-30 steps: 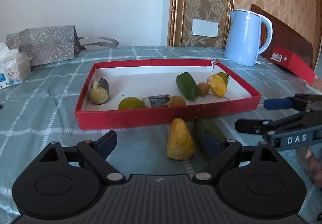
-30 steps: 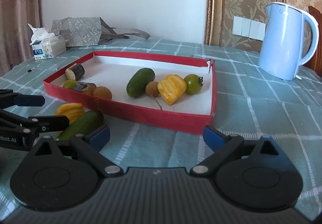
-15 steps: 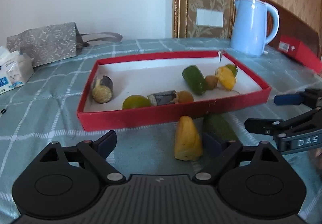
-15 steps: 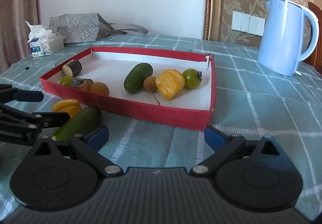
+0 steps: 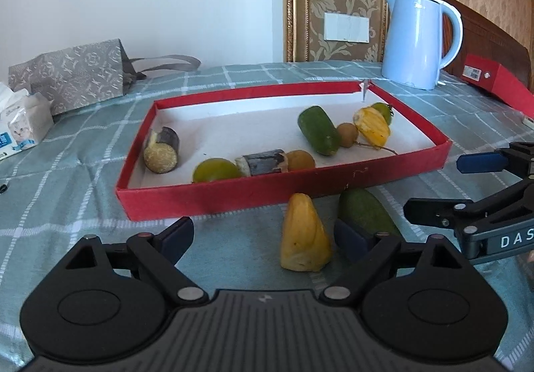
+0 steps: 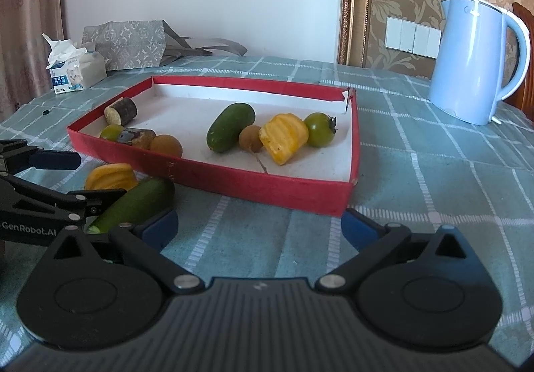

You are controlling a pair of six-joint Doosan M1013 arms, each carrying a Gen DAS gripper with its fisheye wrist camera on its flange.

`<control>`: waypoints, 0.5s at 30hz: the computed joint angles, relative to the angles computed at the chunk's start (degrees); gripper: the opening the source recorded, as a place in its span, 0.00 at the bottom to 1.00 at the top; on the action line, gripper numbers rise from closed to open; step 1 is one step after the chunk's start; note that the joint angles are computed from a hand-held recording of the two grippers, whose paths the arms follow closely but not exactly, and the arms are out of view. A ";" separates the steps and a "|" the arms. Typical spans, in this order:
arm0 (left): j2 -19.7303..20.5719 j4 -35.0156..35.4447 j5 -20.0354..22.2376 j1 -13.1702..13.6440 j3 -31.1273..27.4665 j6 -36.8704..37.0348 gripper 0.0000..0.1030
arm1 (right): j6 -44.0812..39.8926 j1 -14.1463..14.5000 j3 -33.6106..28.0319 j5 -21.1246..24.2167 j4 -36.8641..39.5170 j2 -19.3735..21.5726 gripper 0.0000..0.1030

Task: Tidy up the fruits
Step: 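Reach the left gripper to the yellow star fruit on the cloth and close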

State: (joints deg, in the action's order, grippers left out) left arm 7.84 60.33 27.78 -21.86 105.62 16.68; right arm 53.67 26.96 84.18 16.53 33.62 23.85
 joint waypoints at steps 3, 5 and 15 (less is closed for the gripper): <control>0.07 0.72 -0.01 -0.19 -0.03 -0.29 0.87 | 0.71 0.06 0.01 -0.14 -0.79 0.00 1.00; -0.01 0.65 -0.45 -0.18 0.05 -0.01 0.84 | 0.89 0.06 -0.01 -0.09 -0.94 0.00 1.00; -0.43 0.10 -1.99 -0.49 0.57 -0.31 0.59 | 2.22 0.10 -0.22 0.16 -2.16 0.12 1.00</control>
State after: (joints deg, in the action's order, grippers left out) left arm 7.40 60.43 25.79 -22.35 106.19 16.37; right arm 55.89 27.06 83.96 16.69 31.46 23.97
